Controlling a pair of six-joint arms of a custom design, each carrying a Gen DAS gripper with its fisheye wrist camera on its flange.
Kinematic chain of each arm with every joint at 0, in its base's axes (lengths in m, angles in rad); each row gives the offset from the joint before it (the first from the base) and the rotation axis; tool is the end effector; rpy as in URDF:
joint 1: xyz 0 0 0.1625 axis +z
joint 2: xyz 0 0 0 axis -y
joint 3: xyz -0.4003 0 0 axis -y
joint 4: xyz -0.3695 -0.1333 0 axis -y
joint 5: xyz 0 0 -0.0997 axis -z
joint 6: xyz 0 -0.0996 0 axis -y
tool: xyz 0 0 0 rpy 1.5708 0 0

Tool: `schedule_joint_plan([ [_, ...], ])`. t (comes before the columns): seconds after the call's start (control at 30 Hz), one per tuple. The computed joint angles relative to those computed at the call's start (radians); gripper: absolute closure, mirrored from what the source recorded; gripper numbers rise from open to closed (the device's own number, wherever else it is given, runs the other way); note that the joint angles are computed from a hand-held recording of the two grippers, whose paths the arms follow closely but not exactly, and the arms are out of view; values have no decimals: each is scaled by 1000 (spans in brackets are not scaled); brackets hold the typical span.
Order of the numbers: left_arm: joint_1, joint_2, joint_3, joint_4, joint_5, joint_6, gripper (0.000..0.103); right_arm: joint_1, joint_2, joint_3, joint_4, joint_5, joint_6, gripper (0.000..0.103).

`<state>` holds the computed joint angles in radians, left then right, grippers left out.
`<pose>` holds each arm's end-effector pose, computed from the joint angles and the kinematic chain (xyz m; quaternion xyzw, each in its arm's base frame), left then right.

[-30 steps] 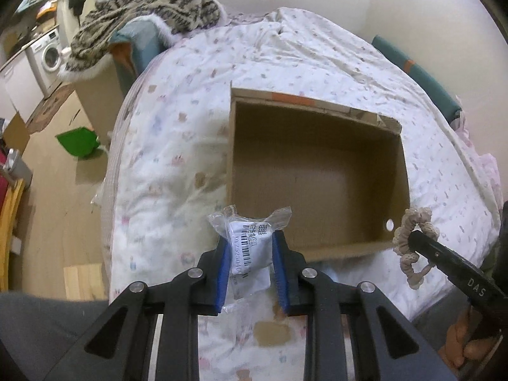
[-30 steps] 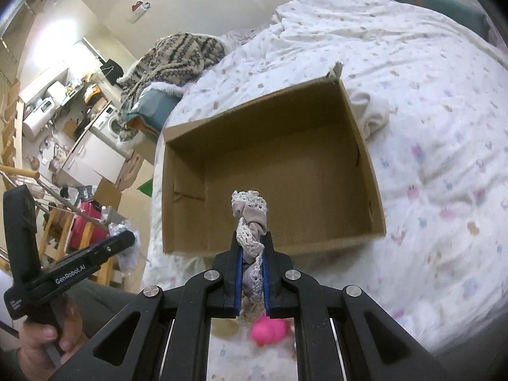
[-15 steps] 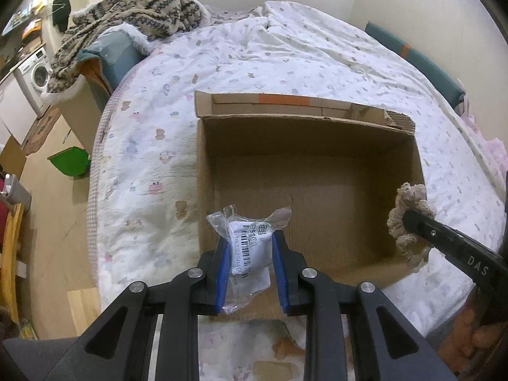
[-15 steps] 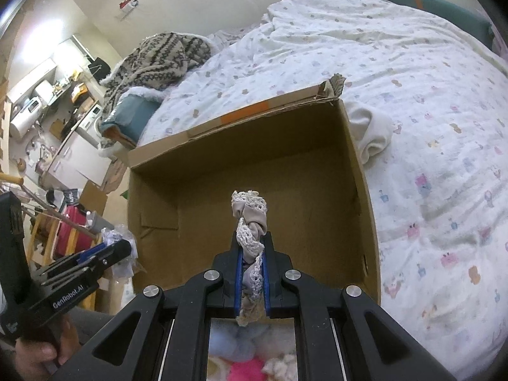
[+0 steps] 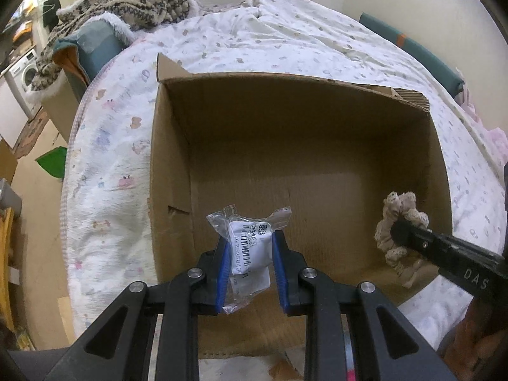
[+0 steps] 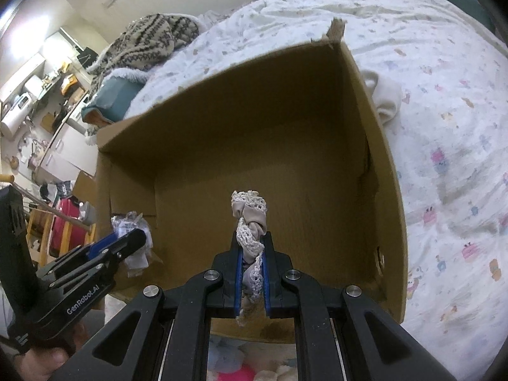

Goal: Organize soft objects
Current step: 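Carry the clear bag with the left tool while the right tool carries the scrunchie into the box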

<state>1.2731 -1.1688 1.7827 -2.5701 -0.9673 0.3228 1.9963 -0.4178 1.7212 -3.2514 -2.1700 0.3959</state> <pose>0.0108 -0.6120 0.2795 0.2319 0.9098 -0.1792 0.2940 0.3123 -0.5023 -0.0712 -0.0414 -0.9392 0.2800 0.1943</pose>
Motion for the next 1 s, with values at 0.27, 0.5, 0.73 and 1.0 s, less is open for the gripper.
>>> schedule_joint_plan([
  [0.27, 11, 6, -4, 14, -20, -4, 80, -4, 11, -19, 55, -5, -2, 92],
  [0.5, 14, 9, -16, 38, -27, -36, 80, -8, 17, -33, 88, -5, 0, 92],
  [0.73, 10, 10, -18, 44, -17, -43, 80, -8, 27, -61, 125, -7, 2, 92],
  [1.0, 7, 7, -14, 43, -16, -52, 80, -6, 32, -69, 129, -13, 2, 92],
])
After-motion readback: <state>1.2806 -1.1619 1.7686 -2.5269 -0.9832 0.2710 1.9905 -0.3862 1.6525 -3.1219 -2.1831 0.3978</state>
